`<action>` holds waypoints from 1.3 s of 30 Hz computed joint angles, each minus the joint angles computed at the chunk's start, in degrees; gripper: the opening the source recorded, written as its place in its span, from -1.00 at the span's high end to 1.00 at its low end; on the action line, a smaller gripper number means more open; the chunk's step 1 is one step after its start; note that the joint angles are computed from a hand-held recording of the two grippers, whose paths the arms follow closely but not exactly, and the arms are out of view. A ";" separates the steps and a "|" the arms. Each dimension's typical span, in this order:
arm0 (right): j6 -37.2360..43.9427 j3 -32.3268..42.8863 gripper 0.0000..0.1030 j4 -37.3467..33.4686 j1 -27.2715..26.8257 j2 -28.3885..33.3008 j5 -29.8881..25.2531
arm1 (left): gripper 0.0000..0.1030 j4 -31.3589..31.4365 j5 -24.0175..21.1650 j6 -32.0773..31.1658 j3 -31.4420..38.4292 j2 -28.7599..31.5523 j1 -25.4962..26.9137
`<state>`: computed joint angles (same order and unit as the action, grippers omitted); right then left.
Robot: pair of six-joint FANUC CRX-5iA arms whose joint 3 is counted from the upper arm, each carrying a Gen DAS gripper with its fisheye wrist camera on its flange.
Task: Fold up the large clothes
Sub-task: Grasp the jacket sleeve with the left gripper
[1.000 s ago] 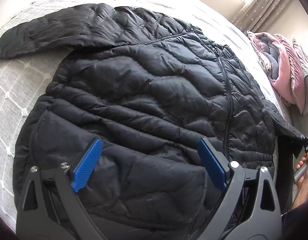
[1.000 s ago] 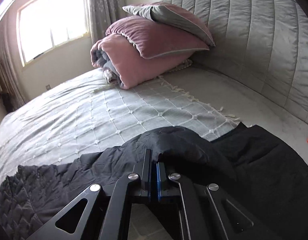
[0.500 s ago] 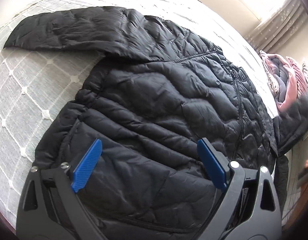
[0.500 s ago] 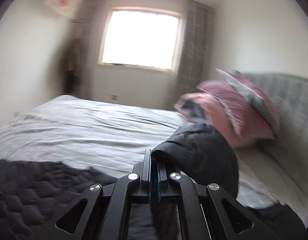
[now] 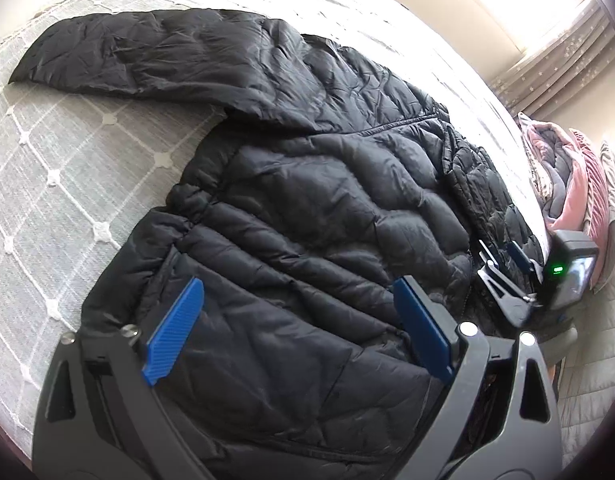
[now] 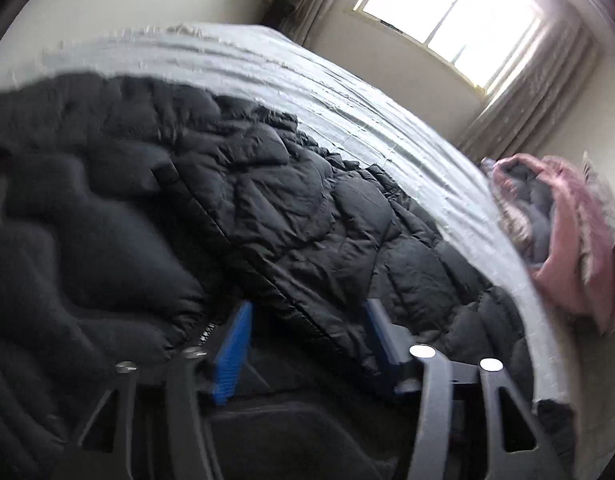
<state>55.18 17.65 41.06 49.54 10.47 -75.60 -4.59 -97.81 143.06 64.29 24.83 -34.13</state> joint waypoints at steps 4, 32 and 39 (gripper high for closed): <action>0.27 7.38 -0.34 -13.12 -2.29 0.54 -0.50 | -0.86 0.08 0.44 0.39 -0.84 -0.43 0.07; -43.98 -17.45 -0.64 -16.72 16.86 -34.04 -3.20 | -0.86 -8.07 5.35 7.15 -26.25 -22.34 18.45; -43.78 -18.05 -0.64 -19.64 14.07 -35.25 -1.83 | -0.86 -9.62 0.98 -3.23 -20.71 -15.28 24.99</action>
